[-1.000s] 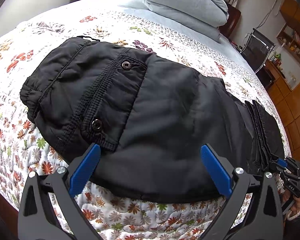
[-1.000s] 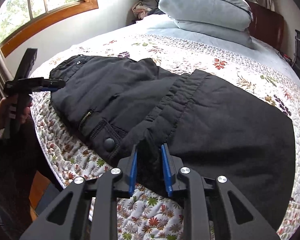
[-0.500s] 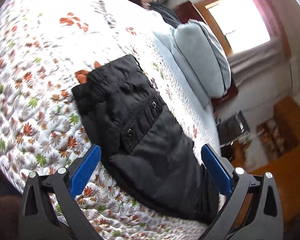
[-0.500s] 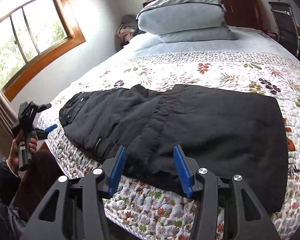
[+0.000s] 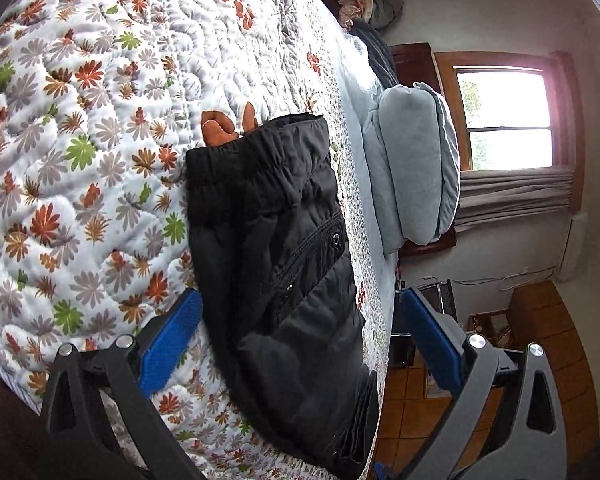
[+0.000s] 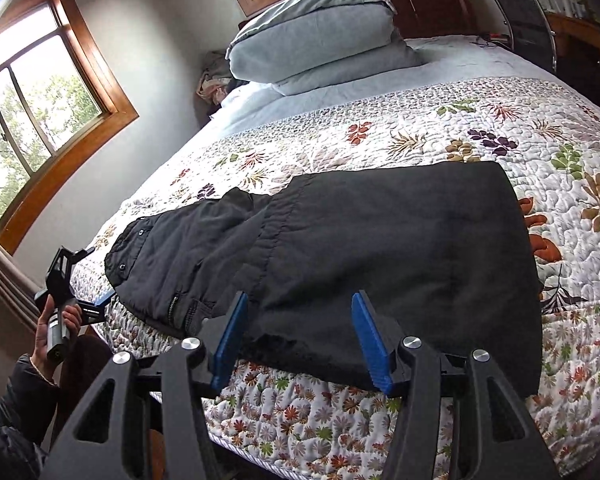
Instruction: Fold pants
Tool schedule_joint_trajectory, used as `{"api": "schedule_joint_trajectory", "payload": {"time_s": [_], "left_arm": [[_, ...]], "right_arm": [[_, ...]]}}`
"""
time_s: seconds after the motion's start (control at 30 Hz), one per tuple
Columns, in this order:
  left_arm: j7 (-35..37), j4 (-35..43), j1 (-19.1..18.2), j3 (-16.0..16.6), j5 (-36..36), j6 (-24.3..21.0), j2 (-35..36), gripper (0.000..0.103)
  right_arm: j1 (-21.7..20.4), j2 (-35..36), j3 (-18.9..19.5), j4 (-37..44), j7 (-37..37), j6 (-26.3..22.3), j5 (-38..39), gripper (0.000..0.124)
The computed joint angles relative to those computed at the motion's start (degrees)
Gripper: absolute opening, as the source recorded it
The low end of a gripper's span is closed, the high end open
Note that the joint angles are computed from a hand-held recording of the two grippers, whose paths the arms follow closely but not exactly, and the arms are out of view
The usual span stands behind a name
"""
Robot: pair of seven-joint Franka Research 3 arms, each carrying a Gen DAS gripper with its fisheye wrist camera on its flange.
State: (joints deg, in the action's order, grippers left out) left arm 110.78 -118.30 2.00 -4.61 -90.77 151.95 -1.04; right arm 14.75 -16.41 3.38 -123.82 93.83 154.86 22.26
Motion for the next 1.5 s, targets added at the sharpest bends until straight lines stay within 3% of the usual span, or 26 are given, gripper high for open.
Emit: {"api": "schedule_joint_trajectory", "payload": {"time_s": [0.4, 0.63, 0.8, 0.9, 0.97, 1.03, 1.33, 1.5], "left_arm": [[1.88, 2.0, 0.93, -0.3, -3.33, -2.75, 2.49, 0.099], [-4.52, 5.48, 0.67, -1.52, 3.42, -1.28, 5.34, 0.1], [-3.5, 5.46, 1.02, -2.09, 3.11, -0.98, 5.29, 0.099], [-6.82, 5.15, 0.79, -2.15, 6.5, 0.05, 5.11, 0.088], [-11.92, 4.56, 0.43, -2.13, 13.7, 1.15, 4.84, 0.046], [-15.99, 3.94, 0.33, -2.14, 20.11, 1.71, 4.72, 0.032], [-5.51, 2.65, -0.04, -2.48, 10.19, 3.8, 2.77, 0.016], [3.51, 3.87, -1.39, -2.5, 3.5, 5.03, 1.73, 0.015]], "right_arm": [[-0.72, 0.97, 0.37, 1.02, 2.29, -0.68, -2.11, 0.058], [-2.68, 0.53, 0.03, 0.61, 5.76, -0.53, -4.1, 0.058], [-3.73, 0.49, 0.15, 0.01, 8.03, -0.87, -5.33, 0.059], [-3.53, 0.71, -0.15, -0.3, 8.34, -0.8, -4.79, 0.061], [-3.55, 0.78, -0.13, -0.4, 8.58, -0.87, -4.93, 0.063], [-3.53, 0.78, -0.07, -0.5, 8.85, -0.84, -5.03, 0.066], [-3.38, 0.04, -0.18, -1.31, 8.98, -1.0, -5.0, 0.067], [-3.51, -0.41, -0.33, -1.9, 9.03, -0.53, -4.66, 0.067]]}}
